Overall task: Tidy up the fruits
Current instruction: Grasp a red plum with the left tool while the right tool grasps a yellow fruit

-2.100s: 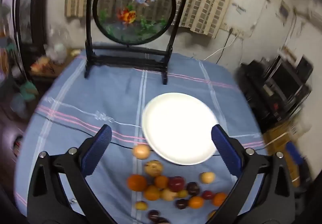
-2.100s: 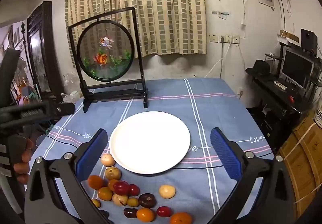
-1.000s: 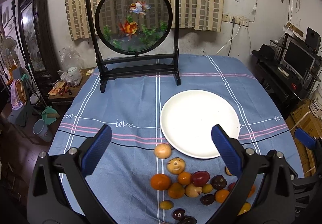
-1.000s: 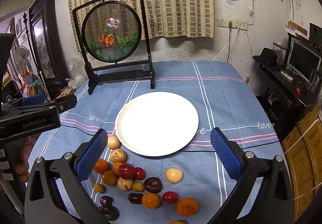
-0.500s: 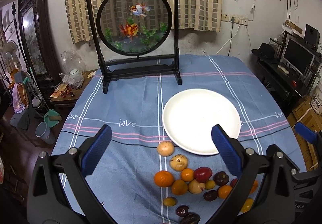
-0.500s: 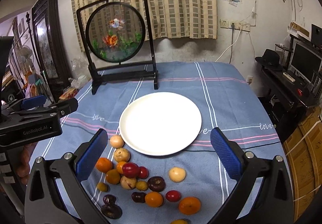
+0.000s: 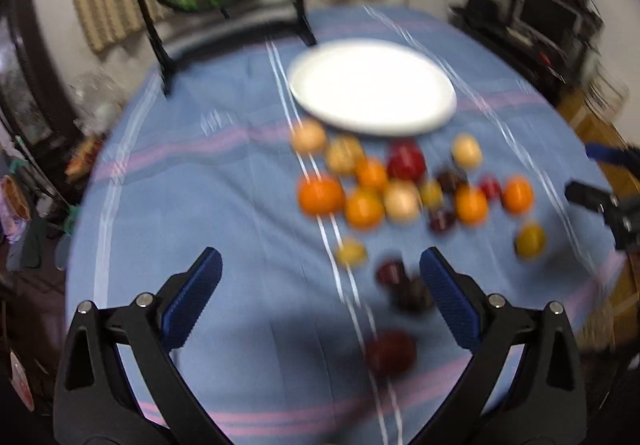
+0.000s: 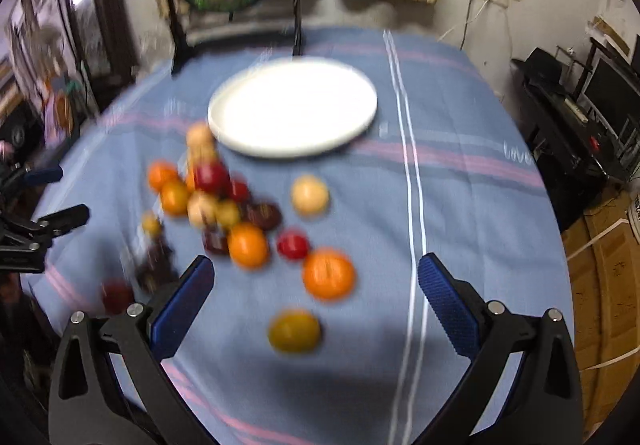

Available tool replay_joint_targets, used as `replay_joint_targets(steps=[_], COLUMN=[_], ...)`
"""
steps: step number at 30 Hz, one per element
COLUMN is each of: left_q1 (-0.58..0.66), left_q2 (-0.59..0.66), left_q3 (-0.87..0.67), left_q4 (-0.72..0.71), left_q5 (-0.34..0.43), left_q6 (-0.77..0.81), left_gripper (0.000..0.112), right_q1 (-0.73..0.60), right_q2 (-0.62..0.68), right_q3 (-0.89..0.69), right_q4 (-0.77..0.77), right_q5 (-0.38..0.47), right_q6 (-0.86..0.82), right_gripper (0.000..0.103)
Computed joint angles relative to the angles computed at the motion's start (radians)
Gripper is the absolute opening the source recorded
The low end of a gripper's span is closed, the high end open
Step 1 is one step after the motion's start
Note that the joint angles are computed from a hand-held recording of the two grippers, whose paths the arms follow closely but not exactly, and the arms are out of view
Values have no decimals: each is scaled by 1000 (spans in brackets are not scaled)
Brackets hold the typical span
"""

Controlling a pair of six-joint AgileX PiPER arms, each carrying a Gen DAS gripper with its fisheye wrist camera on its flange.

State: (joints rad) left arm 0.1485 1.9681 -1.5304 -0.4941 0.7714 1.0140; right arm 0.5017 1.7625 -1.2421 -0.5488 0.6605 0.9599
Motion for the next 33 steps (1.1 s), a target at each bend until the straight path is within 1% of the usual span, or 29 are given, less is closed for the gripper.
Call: replay_joint_targets(steps=[3,6,8,10,14,16,17,18,19,20,21,22,23,24,25,26,29,33], left_q1=[18,11,8,0,-6,-8,-10,-16,-22,-17,-8,2,1,-6,-9,-10,2,38], left_q2=[-18,-16,-4,12,38,42,44,51,63,87,99,110,110,97,90,88,106,126], left_q3=[109,171,171,176,165,163,163,158,143,112,94,80,77,95,105,104,46,-44], left_q4=[-15,-4,5,5,24,24,23,31,47,37,13,-24,-22,-15,-12,-5,15,-13], left_q5=[-4,-21,-17,-31,-34,-38,-41,-43,-32,20,59,106,114,93,83,86,148,234], left_q6=[85,99,91,80,31,20,17,2,-18,-17,-4,19,18,34,53,58,16,-7], left_gripper=[101,101,101,101,100,100,95,84,77,67,49,39,40,40,40,40,39,39], right_q1=[-9,7,13,2,-36,-43,-43,-37,-35,-31,-31,-34,-37,-32,-31,-29,-36,-54], right_q2=[7,33,52,85,120,135,144,152,156,163,169,174,189,191,191,188,164,115], right_q3=[84,113,104,70,44,33,23,16,13,5,-4,-6,-22,-25,-28,-25,-1,32], right_q4=[116,100,108,152,258,276,278,274,273,272,279,298,314,304,311,326,367,409], right_q5=[-41,-45,-47,-39,-62,-67,-62,-58,-56,-45,-32,-29,-16,-15,-14,-18,-36,-63], right_q6=[-66,-42,-51,-102,-178,-190,-200,-205,-210,-215,-230,-259,-286,-292,-313,-330,-360,-380], right_gripper=[102,101,95,85,84,80,80,80,79,77,67,53,51,47,41,39,39,38])
